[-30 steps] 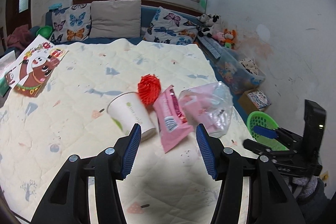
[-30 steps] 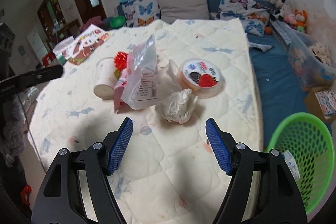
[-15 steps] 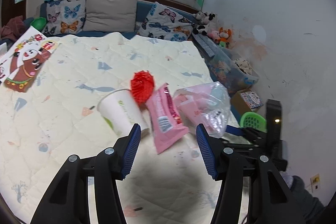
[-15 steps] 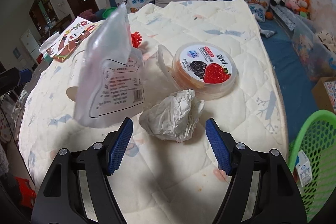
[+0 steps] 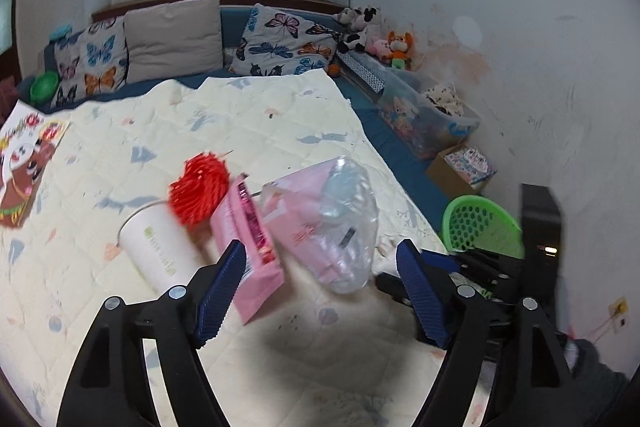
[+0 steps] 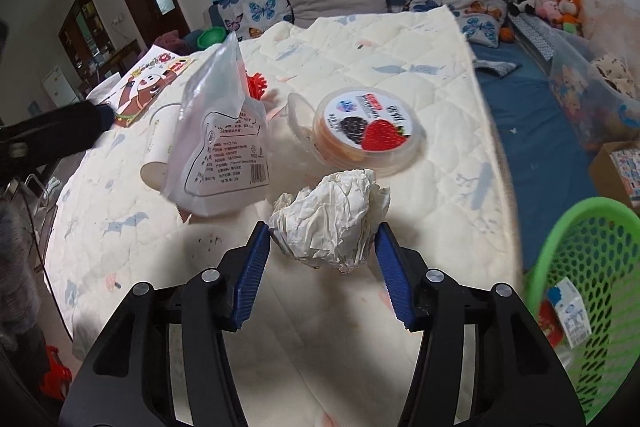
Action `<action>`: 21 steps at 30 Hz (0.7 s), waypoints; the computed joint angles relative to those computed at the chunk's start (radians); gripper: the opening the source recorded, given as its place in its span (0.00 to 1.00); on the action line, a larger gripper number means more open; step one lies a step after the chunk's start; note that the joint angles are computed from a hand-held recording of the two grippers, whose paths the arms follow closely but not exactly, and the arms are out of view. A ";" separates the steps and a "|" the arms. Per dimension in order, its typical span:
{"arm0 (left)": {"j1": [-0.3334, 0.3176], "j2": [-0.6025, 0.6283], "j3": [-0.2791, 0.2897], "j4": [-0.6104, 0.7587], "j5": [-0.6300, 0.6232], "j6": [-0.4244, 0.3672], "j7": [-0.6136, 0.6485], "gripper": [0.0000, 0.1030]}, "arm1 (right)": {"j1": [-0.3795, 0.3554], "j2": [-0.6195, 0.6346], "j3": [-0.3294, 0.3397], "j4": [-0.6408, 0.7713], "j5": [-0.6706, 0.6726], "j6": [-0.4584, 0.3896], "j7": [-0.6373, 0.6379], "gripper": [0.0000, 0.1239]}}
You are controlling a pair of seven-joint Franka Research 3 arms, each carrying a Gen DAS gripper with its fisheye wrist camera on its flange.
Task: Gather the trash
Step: 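Carry the crumpled paper toward the basket while the left tool grasps the clear plastic bag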
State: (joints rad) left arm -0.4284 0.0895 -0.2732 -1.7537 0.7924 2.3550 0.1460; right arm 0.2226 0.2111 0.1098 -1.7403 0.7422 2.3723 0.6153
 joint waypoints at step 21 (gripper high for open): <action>-0.077 0.209 0.073 0.257 -0.017 -0.178 0.163 0.39 | -0.070 -0.102 -0.068 -0.097 0.044 0.027 -0.042 0.44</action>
State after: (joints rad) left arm -0.5058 0.2983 -0.2005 -1.4968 0.7758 2.1766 0.3085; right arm 0.1530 0.1093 0.0421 -1.8372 0.7860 2.3994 0.5735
